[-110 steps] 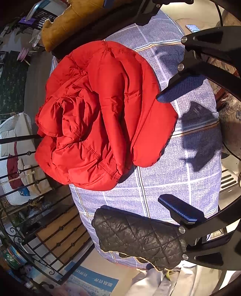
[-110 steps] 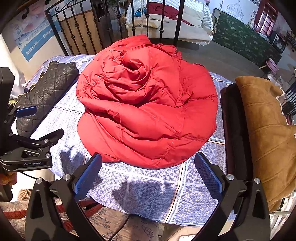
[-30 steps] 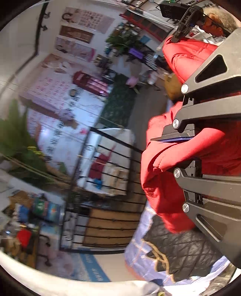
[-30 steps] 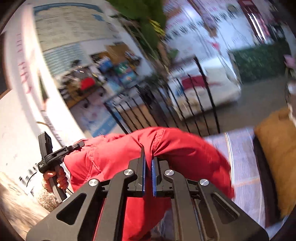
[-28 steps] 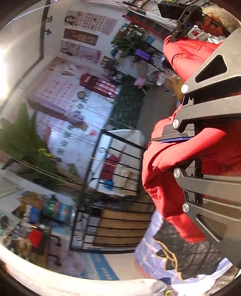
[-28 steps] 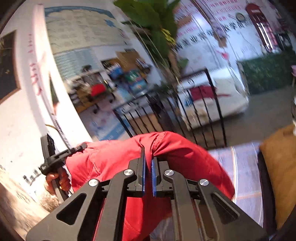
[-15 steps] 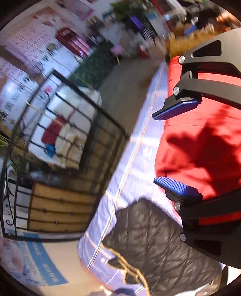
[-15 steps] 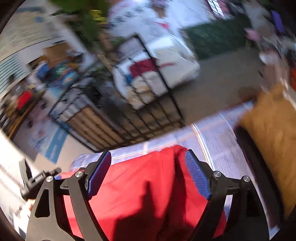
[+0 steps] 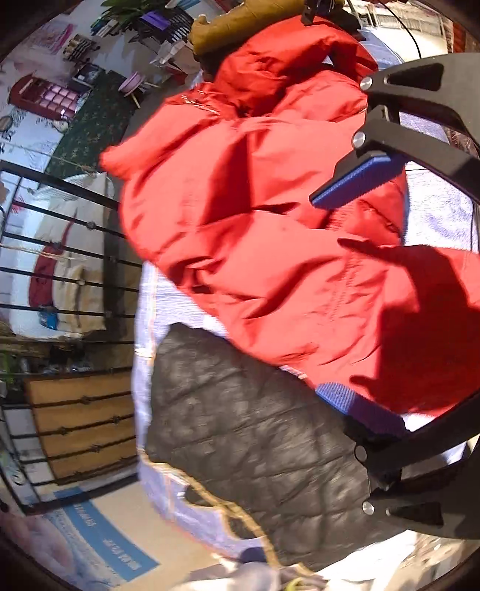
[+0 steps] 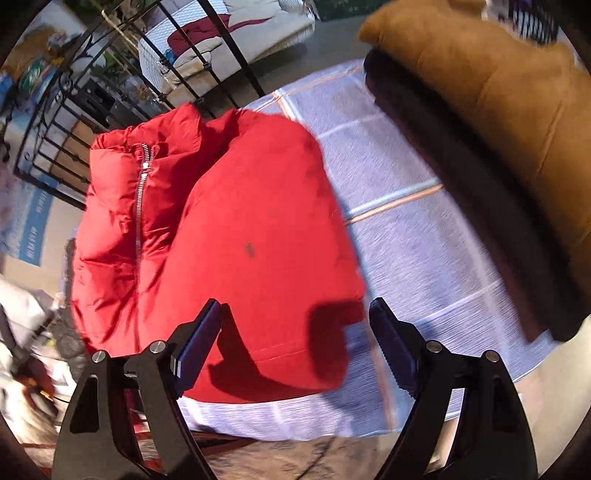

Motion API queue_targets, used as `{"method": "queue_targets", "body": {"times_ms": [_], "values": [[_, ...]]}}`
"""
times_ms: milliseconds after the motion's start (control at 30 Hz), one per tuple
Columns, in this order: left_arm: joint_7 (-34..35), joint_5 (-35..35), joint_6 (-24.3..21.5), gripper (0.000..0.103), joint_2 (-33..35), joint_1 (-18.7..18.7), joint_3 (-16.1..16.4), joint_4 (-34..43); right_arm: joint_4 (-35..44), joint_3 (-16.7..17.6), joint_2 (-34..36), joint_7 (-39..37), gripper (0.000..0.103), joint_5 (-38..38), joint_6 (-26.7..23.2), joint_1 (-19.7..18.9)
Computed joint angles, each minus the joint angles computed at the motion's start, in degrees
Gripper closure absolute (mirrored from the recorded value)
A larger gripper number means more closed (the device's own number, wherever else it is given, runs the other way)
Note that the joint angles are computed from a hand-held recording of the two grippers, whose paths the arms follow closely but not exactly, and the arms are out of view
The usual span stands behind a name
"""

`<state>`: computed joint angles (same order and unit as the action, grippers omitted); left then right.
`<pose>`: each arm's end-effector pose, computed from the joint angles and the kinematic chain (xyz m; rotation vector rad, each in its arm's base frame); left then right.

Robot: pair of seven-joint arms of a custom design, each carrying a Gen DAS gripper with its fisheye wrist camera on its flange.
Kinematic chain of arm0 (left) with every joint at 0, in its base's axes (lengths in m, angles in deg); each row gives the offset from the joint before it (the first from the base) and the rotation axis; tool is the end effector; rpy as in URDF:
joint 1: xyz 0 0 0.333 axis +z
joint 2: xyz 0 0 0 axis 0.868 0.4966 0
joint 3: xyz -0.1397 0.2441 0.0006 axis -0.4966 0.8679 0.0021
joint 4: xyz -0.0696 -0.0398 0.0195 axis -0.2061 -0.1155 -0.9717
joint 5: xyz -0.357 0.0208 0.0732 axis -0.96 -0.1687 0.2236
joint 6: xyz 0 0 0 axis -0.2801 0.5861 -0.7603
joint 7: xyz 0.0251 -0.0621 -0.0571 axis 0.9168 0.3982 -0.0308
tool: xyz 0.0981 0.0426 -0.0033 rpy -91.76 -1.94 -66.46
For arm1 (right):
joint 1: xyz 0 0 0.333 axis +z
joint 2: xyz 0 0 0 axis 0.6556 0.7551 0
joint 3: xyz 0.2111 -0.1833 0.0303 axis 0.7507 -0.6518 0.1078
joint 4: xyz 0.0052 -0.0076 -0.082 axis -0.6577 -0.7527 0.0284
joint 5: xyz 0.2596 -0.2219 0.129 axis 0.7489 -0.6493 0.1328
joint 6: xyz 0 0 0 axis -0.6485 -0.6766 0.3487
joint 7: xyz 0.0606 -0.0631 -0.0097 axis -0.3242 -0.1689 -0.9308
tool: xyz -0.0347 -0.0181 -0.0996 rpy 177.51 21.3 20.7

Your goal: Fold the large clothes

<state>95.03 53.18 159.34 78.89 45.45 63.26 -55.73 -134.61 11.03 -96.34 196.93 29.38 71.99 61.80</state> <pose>0.4496 -0.2435 0.4876 -2.0352 1.9393 -0.5802 0.4272 0.2486 0.4570 -1.5759 2.1578 0.0263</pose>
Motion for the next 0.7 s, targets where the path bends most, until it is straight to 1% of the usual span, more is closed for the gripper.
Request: {"method": "queue_targets", "body": {"times_ms": [33,67,100,133,167,200,233,267,300,333,400,433,467,500,533,600,633,700], "values": [[0.8,-0.6,0.2,0.008,1.1,-0.3,0.1,-0.3,2.7,0.4,2.0,0.3,0.021,-0.6,-0.8,0.1],[-0.2,1.9,-1.3,0.008,2.8,-0.2,-0.9,-0.1,3.8,0.5,3.5,0.2,0.022,-1.6,-0.2,0.1],[-2.2,5.7,-3.8,0.009,4.3,-0.2,-2.1,0.9,4.7,0.4,5.0,-0.4,0.022,-2.0,0.9,0.2],[-3.0,8.3,-6.0,0.013,5.7,-0.6,-2.8,2.0,5.9,0.1,6.5,-1.0,0.035,-2.1,1.6,0.4],[-3.1,11.1,-7.3,0.019,7.7,-1.0,-3.2,3.4,7.6,0.5,8.0,-0.4,0.061,-3.7,2.0,0.8],[-4.2,13.6,-8.0,0.035,9.2,-1.5,-3.4,4.4,9.0,0.3,8.9,-1.4,0.074,-4.3,1.7,1.1],[-5.3,15.1,-8.7,0.051,10.7,-1.8,-3.2,5.5,9.5,0.4,8.9,-1.6,0.078,-4.7,2.1,1.6],[-6.1,15.3,-10.8,0.063,12.6,-2.1,-3.0,7.6,10.3,0.1,9.1,-3.3,0.083,-4.7,2.6,1.9],[-6.7,14.9,-12.1,0.083,13.8,-2.2,-2.5,9.2,11.4,-0.2,9.1,-4.4,0.085,-4.9,2.1,2.0],[-7.6,14.8,-12.7,0.09,14.6,-2.2,-2.0,10.2,12.2,-0.2,9.0,-4.6,0.087,-5.7,1.8,2.1],[-12.3,17.6,-14.3,0.096,14.3,-2.1,-0.9,11.6,15.1,-0.5,8.1,-4.9,0.09,-11.1,-0.2,1.4],[-14.9,19.8,-14.3,0.097,13.0,-1.9,-0.4,11.5,17.0,-0.7,7.7,-4.9,0.091,-14.2,-1.9,0.8],[-17.1,21.8,-15.4,0.097,11.4,-1.5,0.0,12.5,18.5,-1.0,7.2,-5.6,0.092,-15.5,-3.4,0.3],[-18.1,22.4,-15.5,0.098,10.1,-0.8,0.4,13.1,20.7,-1.4,7.1,-6.9,0.092,-16.7,-5.2,-0.3],[-18.7,22.1,-14.8,0.098,9.0,0.0,0.8,13.5,22.4,-1.6,7.2,-8.0,0.092,-17.7,-6.4,-0.8],[-19.9,22.4,-12.5,0.098,6.9,1.8,1.4,15.3,28.4,-2.2,8.7,-11.6,0.093,-20.6,-10.1,-1.8],[-20.1,23.4,-11.9,0.098,6.5,2.3,1.3,16.4,31.0,-2.5,9.5,-13.2,0.093,-21.5,-11.1,-2.1],[-21.3,28.3,-10.8,0.098,7.2,3.2,0.6,21.1,37.0,-3.4,11.6,-15.7,0.093,-21.4,-12.3,-2.7]]}}
